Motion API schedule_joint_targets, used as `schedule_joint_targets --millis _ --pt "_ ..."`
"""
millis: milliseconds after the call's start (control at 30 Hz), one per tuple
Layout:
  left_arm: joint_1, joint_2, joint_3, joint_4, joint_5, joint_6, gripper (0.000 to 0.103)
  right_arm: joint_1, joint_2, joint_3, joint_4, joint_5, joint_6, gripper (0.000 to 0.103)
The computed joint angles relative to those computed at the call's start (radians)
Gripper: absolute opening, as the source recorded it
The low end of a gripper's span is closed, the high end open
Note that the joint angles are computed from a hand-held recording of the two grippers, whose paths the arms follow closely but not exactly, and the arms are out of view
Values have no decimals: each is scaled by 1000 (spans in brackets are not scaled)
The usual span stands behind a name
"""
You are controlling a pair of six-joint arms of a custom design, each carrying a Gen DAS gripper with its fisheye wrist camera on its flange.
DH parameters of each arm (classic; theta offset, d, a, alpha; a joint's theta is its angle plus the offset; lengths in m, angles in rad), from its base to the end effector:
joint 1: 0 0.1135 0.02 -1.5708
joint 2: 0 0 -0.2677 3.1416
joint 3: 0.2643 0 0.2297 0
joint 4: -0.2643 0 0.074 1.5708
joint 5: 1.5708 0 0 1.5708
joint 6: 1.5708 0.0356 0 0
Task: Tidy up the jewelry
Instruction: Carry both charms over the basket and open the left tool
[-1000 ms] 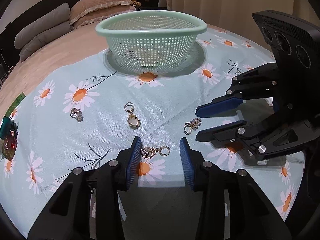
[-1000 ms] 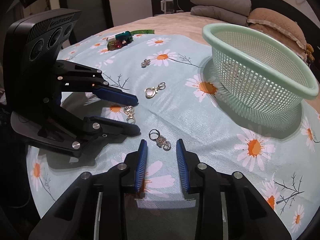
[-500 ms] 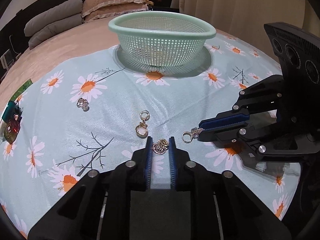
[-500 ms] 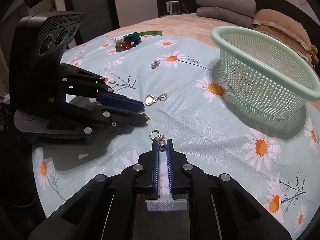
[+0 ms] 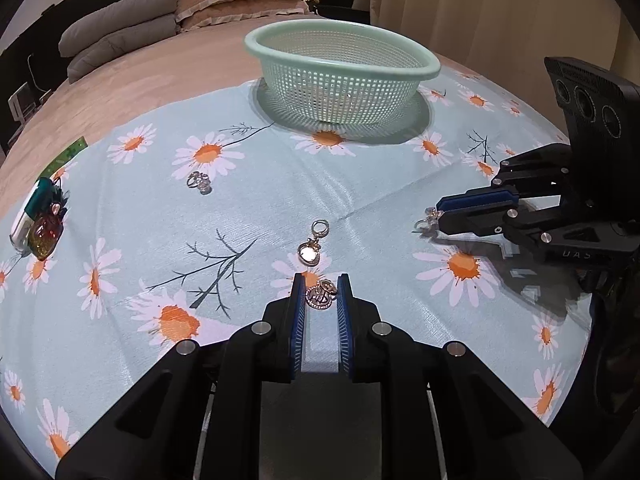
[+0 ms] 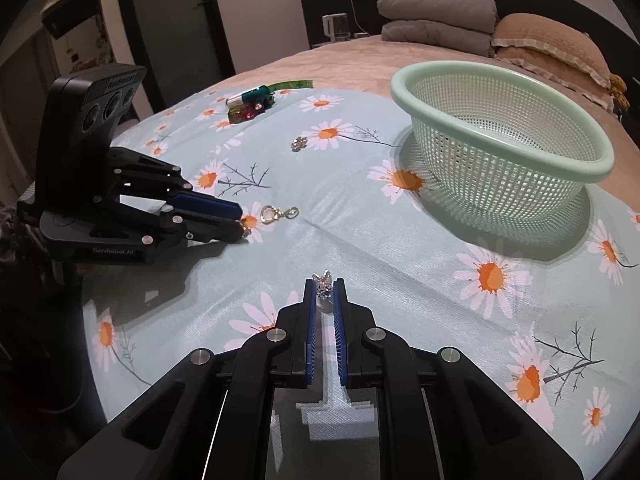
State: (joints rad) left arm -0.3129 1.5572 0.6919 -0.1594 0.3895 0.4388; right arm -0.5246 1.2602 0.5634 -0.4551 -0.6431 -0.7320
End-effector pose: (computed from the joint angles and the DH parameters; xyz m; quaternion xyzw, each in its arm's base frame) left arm 0.2445 -0.0933 0.1599 0.3953 0.8596 -0.1693 0.2758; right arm 0.1738 -0.0759 0.1785 -0.1614 0.9162 0.1341 0.3413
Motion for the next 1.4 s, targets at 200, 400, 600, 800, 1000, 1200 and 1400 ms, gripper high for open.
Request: schedule_joint_targets --millis 200,400,600,800,1000,1200,1400 --pt "60 -23 48 -117 -45 42 16 -101 7 48 -102 -28 -94 8" --pt "140 -91 93 -213 -15 110 17 -274 39 145 -253 -86 -224 8" --pt "140 -108 230 -328 -24 148 17 -389 41 260 -374 -131 -300 8" --pt "136 -66 424 -423 -21 175 17 -419 47 380 -443 -92 -346 8" --pt "61 32 634 -484 -50 159 16 -368 88 543 -479 -91 -315 8" --pt "-21 154 813 -522 -51 130 16 -262 139 657 -467 -45 -269 8" --pt "-71 271 943 -546 -43 110 15 -156 203 705 -407 9 -207 8"
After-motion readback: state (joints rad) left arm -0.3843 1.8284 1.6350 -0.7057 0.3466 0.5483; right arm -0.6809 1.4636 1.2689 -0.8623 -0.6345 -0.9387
